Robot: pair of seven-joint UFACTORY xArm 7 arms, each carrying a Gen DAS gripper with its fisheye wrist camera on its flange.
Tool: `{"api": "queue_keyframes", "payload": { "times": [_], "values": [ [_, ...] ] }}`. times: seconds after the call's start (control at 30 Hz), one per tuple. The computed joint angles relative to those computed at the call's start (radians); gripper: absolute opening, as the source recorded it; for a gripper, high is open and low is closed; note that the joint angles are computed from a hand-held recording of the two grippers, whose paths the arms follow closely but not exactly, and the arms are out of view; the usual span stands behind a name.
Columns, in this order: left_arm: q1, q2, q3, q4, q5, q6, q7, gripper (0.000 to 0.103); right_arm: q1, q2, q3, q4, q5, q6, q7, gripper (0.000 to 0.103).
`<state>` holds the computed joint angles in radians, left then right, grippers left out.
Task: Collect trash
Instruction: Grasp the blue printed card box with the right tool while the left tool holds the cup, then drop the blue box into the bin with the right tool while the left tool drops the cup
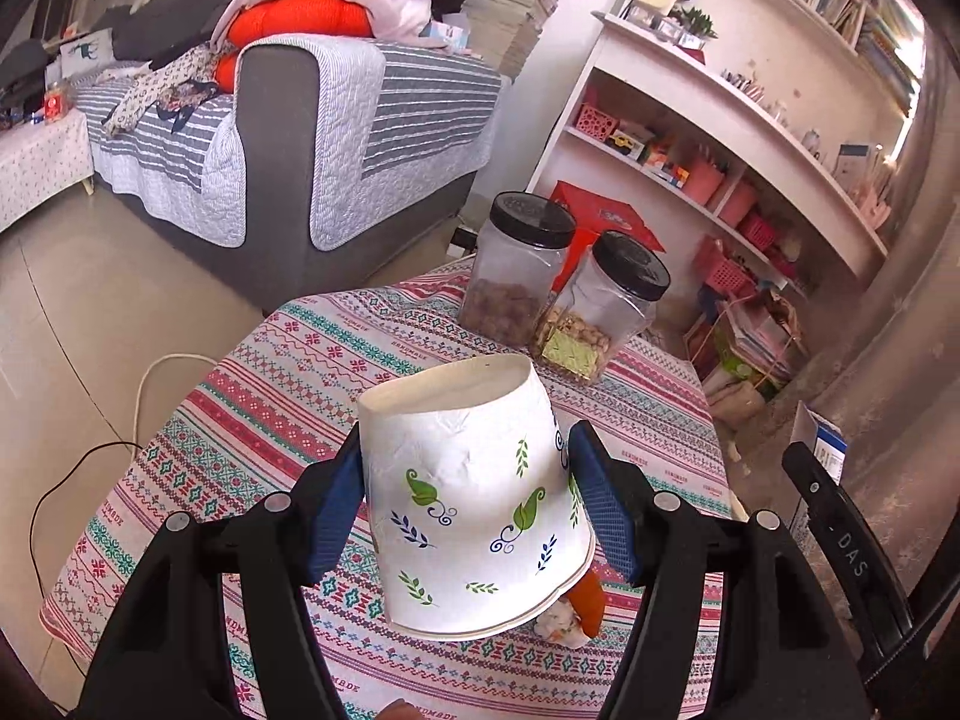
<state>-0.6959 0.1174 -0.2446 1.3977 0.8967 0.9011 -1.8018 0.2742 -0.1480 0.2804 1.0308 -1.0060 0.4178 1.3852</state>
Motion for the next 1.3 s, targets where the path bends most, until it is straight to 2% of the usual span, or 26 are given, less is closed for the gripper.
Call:
{"api": "queue_keyframes", "payload": {
  "times": [0.27,0.6,1.07,1.3],
  "values": [
    [-0.045,0.076,0.015,0.094,0.021,0.008,0.021,0.065,-0.053,-0.123,0.032,-0.079,-0.065,0.021,0.041,0.054],
    [-0.129,0.188,0.063,0.236,0.017,0.008,0.077,0.065,-0.168,-0.278,0.082,-0.179,-0.073,0.055,0.049,0.054],
    [-0.256,0.374,0.151,0.484,-0.044,0.023,0.208,0.065,-0.351,-0.505,0.074,-0.340,0.095,0.116,-0.080,0.055],
    [-0.319,0.508,0.200,0.678,-0.115,0.041,0.314,0.065,-0.408,-0.559,0.057,-0.391,0.208,0.171,-0.179,0.057]
  ]
}}
